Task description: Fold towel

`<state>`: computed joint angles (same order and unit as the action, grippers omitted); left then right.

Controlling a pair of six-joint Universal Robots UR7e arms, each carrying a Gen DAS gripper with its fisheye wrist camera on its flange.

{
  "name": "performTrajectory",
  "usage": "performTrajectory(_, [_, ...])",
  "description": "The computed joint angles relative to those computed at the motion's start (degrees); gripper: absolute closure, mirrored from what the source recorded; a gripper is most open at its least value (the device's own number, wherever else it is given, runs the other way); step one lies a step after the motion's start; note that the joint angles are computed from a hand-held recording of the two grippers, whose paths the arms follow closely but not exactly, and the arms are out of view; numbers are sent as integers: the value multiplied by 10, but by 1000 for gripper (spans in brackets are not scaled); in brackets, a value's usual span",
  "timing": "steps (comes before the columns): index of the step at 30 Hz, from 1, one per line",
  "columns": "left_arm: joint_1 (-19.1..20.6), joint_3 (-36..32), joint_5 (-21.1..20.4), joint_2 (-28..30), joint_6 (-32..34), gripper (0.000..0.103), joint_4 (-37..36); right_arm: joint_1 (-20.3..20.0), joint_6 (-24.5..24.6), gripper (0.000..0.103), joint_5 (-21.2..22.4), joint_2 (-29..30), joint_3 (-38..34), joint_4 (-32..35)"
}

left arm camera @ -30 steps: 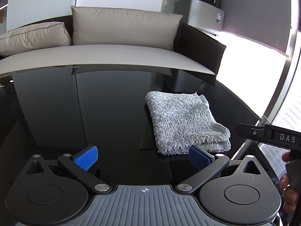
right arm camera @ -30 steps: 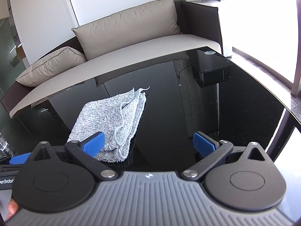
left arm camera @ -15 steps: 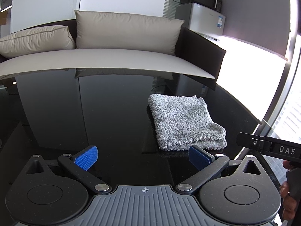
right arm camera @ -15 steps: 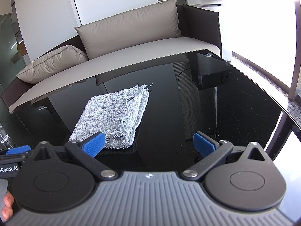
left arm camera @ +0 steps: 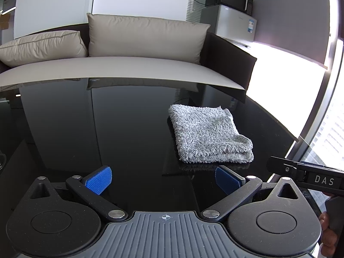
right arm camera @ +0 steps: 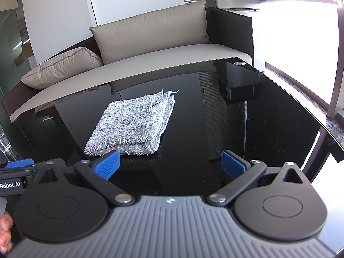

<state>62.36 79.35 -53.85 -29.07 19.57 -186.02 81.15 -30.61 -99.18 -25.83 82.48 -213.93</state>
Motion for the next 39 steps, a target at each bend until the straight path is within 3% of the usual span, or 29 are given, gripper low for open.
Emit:
performTrajectory(11, [-4, 32, 3, -15, 2, 1, -19, 5, -41, 1, -9, 1, 18, -22])
performTrajectory(39, [-11, 76, 15, -36, 5, 1, -45, -1, -64, 1, -5, -18, 64, -51])
